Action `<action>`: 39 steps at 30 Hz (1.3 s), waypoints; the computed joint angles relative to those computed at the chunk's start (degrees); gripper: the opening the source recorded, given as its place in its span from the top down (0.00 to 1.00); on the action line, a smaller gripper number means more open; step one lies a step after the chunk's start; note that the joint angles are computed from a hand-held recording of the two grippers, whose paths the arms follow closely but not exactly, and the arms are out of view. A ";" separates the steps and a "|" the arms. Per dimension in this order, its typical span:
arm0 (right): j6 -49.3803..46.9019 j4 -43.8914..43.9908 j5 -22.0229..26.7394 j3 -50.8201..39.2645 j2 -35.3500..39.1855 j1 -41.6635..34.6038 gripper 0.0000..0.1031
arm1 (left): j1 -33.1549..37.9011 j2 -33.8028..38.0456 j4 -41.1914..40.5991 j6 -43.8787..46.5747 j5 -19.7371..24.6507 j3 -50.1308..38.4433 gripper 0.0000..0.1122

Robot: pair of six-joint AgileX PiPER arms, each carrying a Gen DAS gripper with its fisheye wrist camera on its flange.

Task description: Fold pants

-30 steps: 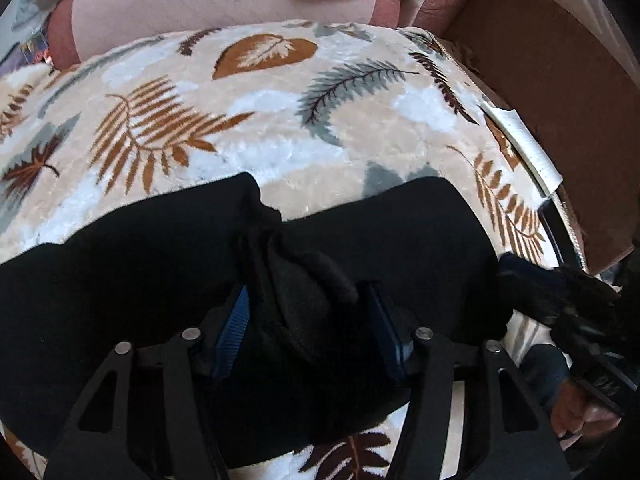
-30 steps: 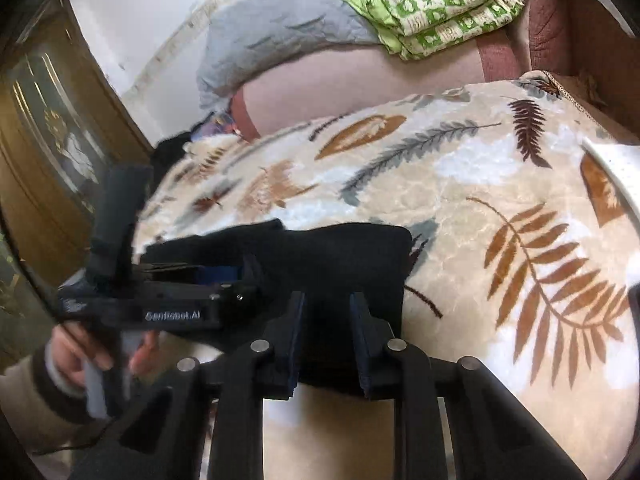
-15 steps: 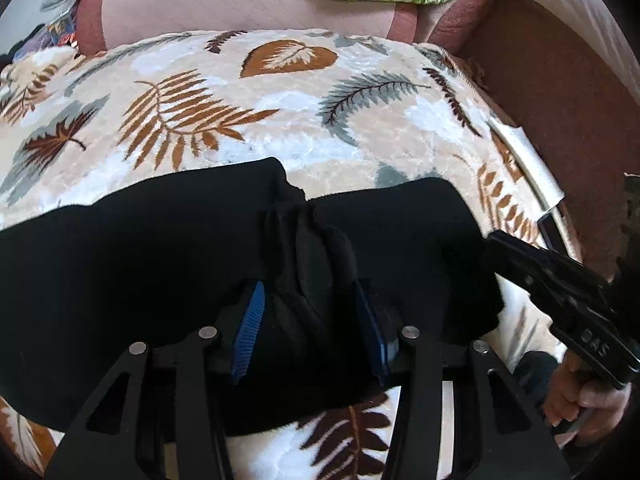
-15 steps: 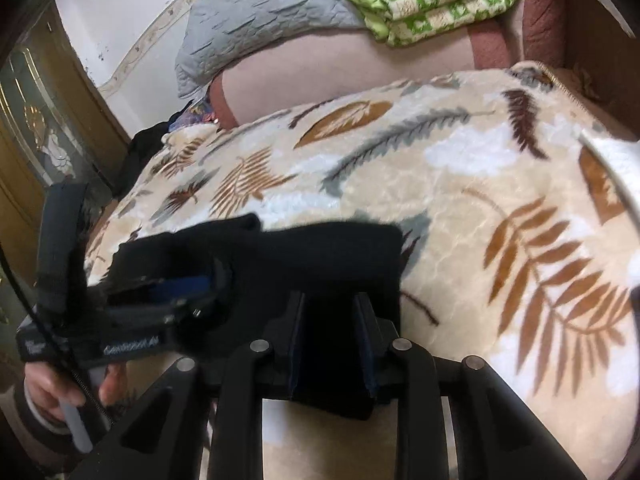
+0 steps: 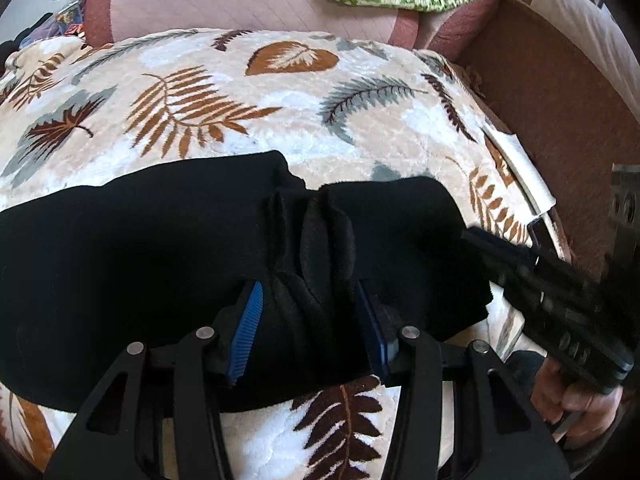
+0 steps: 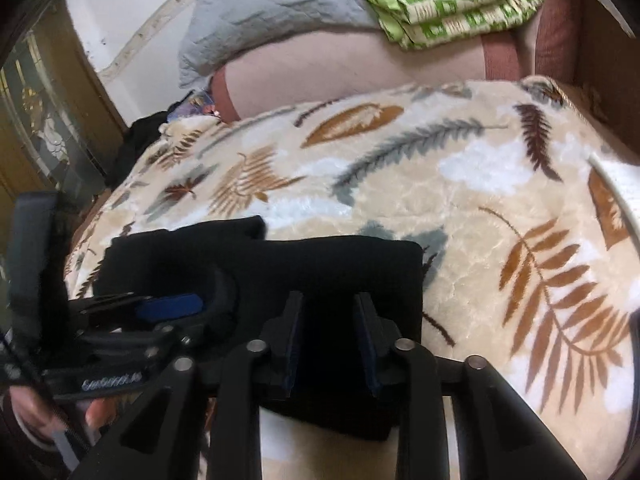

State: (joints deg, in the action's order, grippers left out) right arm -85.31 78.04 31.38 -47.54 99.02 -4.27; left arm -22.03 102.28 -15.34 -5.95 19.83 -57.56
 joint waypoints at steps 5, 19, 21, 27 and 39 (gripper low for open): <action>-2.25 1.69 -4.62 2.45 1.07 4.31 0.65 | 0.44 -2.07 2.21 -2.90 -0.28 1.93 0.59; 2.91 -1.98 -1.95 3.89 -1.79 6.90 0.57 | 7.57 -12.47 -9.28 5.68 -3.37 11.74 0.36; 1.97 -1.41 -2.89 5.10 -2.68 7.32 0.57 | 8.38 -13.34 -9.76 6.16 -3.39 12.66 0.36; 0.70 0.23 0.67 5.96 -6.33 3.58 0.56 | 10.21 -15.82 -10.08 5.65 -3.57 14.87 0.36; 2.59 0.02 1.74 5.63 -7.59 2.07 0.50 | 14.11 -20.67 -12.00 6.91 -4.30 20.04 0.36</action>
State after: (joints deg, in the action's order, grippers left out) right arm -82.72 78.06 33.13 -41.90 91.43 -2.20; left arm -7.92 81.62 -27.34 0.96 15.53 -37.53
